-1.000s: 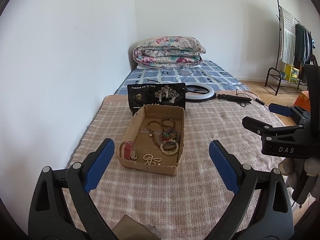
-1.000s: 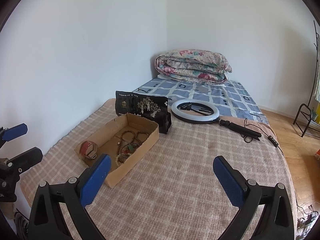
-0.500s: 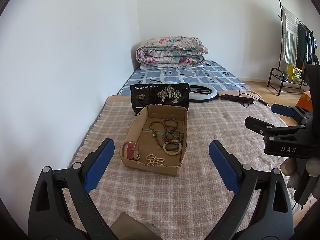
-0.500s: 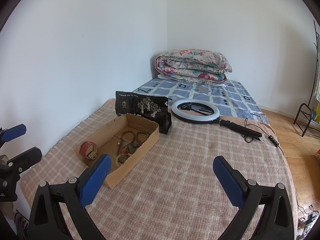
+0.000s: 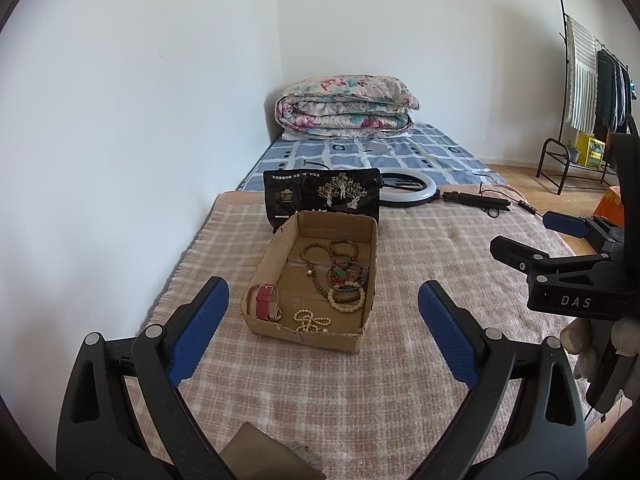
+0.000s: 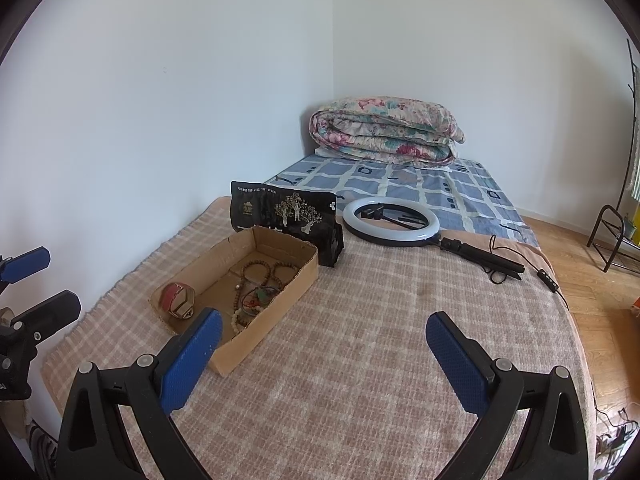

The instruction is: Organize jewelry

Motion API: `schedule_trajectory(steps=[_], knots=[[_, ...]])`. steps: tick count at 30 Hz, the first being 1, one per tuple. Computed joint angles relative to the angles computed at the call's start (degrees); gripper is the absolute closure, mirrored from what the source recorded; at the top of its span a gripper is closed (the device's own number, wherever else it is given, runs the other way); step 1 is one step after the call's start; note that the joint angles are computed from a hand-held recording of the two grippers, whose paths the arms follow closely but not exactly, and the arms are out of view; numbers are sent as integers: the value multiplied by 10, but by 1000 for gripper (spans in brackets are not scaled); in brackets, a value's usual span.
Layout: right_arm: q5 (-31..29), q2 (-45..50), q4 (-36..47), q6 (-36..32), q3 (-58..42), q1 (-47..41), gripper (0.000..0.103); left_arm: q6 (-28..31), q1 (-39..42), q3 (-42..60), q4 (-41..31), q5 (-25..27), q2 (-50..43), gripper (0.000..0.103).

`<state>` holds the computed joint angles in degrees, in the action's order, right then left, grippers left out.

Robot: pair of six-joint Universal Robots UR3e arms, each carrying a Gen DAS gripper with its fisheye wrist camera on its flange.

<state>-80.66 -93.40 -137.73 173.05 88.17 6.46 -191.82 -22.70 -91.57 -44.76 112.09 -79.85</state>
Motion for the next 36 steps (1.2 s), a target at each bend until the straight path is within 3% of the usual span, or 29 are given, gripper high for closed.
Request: schedule_trajectory(steps=[36], knots=[[-6, 6, -7, 6, 2, 8, 0, 5, 6, -7, 4, 0, 6, 6]])
